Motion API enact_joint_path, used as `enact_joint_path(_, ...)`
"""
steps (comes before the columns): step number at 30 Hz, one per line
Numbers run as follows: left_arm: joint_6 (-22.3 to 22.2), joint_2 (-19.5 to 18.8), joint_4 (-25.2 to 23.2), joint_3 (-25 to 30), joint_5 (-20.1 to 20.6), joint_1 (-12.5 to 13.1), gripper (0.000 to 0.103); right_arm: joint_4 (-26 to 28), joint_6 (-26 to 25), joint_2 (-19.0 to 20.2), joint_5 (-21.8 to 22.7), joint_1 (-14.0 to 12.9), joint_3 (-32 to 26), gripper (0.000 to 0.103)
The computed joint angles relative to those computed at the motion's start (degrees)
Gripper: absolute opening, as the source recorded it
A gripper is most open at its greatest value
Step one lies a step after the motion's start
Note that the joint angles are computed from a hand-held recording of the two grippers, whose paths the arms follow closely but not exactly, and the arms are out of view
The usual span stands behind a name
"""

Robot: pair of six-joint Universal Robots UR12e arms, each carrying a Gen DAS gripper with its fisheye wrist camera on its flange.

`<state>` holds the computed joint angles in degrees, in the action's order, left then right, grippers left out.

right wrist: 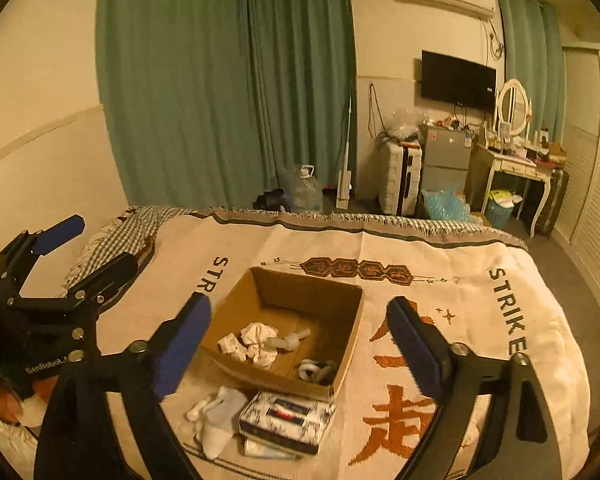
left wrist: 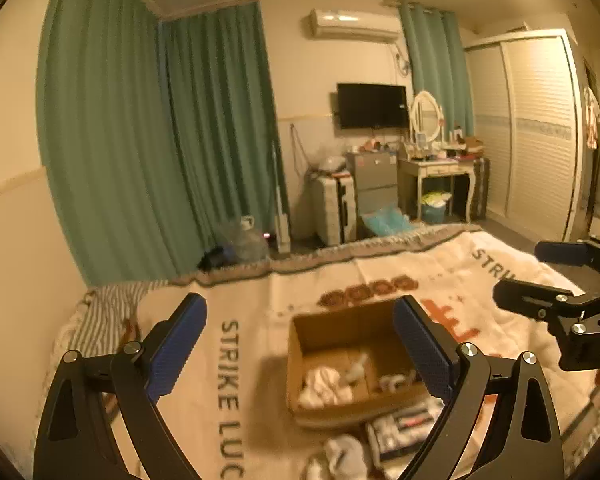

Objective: Organize soft objects
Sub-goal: 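Grasp the floral tissue pack with the right gripper while the left grasps a white sock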

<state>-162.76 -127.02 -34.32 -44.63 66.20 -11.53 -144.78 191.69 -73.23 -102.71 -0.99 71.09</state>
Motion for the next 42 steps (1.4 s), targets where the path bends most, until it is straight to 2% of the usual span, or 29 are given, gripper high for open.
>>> enact_joint_path(4,0.45,2.75,0.41,-6.12,-1.34,0.52,0.096,-1.11,-0.43,-1.58,-0.18,0.88,3.43,0.096)
enact_joint_path(9,1.91,4.05,1.55,-11.88,0.03,0.39,0.096,-1.91,0.39,-1.79,1.43,1.31,8.25,0.096)
enact_joint_path(11,2.58,4.08,2.12,-13.75,1.46,0.21,0.096,-1.89,-0.73,-1.07,1.98,1.53,9.48,0.096)
enact_joint_path(14,3.72,2.95,0.5,-14.01,5.2,-0.34,0.096,-1.29,-2.23,0.32,3.1,1.64,10.55,0.096)
enact_joint_path(18,4.25,2.73,-0.38,-15.83,6.25,-0.18,0.096,0.47,-1.86,2.4,5.62,1.06,11.06,0.096)
enact_joint_path(21,5.08,1.84,-1.13,-15.81,8.41,-0.32,0.096,2.25,-1.71,4.06,5.62,0.81,10.76,0.096)
enact_joint_path(24,3.82,1.14,-1.2,-15.8,8.36,-0.07,0.096,2.68,-1.62,5.08,6.93,0.37,10.99,0.096)
enact_joint_path(28,2.18,0.29,-3.61,-14.99,7.95,0.29,0.096,3.06,-3.66,6.64,2.94,1.11,10.98,0.098)
enact_joint_path(31,2.85,0.46,-3.87,-15.6,8.24,0.13,0.095,1.72,-5.57,7.22,0.17,1.84,11.23,0.098)
enact_joint_path(33,3.74,0.87,-3.73,-16.43,7.9,0.03,0.095,1.2,-4.59,7.17,-0.1,1.83,11.29,0.097)
enact_joint_path(34,4.17,1.04,-3.78,-16.75,7.68,-0.02,0.095,0.76,-3.78,7.01,0.21,1.66,11.55,0.096)
enact_joint_path(36,5.03,1.3,-3.96,-17.25,7.64,-0.17,0.095,-0.41,-3.45,6.9,-0.79,1.76,11.95,0.088)
enact_joint_path(41,6.0,1.58,-5.83,-17.51,6.19,-0.42,0.094,-3.99,-5.65,6.4,-2.27,2.28,12.92,0.059)
enact_joint_path(42,6.53,1.69,-6.19,-17.69,5.82,-0.55,0.09,-4.52,-5.76,6.24,-2.27,2.28,13.07,0.056)
